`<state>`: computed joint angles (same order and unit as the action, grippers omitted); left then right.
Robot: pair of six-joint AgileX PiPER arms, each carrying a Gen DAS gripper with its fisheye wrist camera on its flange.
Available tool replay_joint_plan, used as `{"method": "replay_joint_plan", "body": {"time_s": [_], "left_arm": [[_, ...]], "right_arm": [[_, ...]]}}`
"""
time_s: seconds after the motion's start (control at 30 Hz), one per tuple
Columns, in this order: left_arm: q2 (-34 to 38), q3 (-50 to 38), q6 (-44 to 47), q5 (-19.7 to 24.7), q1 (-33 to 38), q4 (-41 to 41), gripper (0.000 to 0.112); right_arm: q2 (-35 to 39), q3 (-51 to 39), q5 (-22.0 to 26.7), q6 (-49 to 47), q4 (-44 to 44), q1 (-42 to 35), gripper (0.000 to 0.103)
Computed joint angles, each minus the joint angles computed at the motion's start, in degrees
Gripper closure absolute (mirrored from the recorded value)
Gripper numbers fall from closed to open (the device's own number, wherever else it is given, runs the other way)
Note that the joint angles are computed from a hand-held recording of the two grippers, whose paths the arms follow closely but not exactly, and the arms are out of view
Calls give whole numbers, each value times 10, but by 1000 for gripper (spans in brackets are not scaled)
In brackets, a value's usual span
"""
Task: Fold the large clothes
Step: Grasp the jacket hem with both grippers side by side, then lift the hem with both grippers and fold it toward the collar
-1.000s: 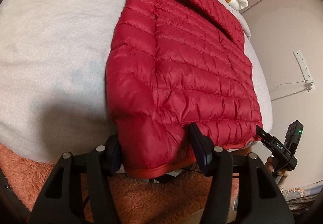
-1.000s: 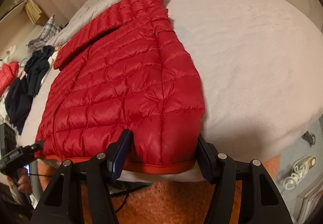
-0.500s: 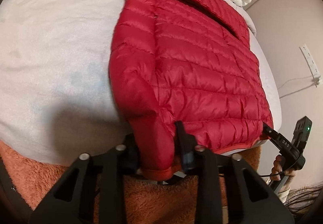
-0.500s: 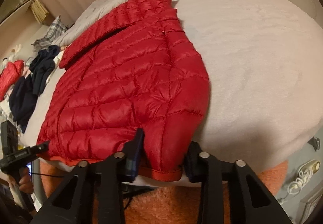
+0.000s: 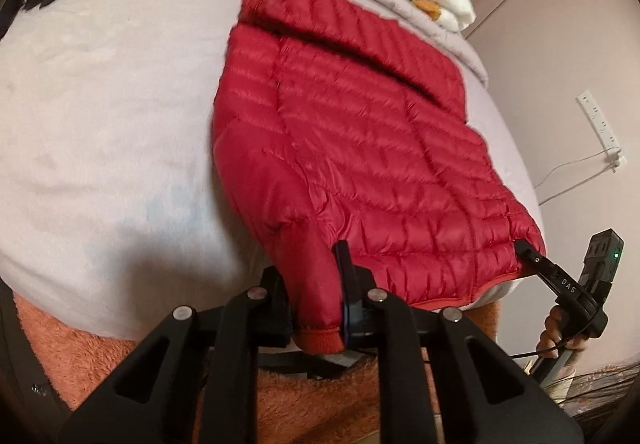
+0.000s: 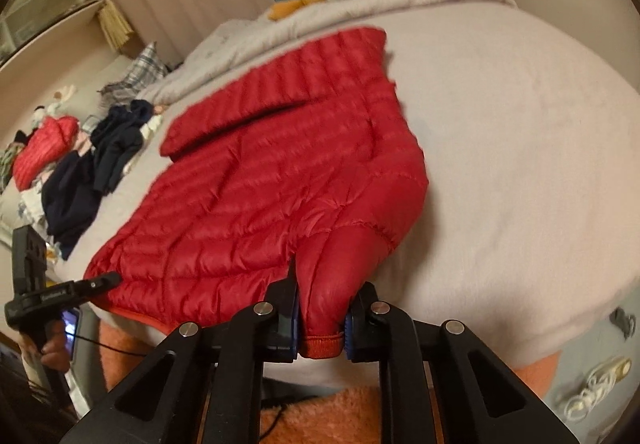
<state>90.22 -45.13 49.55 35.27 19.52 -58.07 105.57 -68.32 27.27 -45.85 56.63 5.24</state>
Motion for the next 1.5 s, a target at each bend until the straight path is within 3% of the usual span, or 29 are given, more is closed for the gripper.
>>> {"method": "replay_joint_plan", "body": {"time_s": [0.17,0.53,1.5], "left_arm": [[-48,-2,39,-2,9,-35,97],[-94,-26,39,-6,14,-46,97],[-188,-49,84,91,88,-97,97]], "right_arm": [[-22,-2,10,-81,68,-11,86],[-37,-21,11,-141,131,-9,86],[-87,-19,99,-257,257,-53,87]]}}
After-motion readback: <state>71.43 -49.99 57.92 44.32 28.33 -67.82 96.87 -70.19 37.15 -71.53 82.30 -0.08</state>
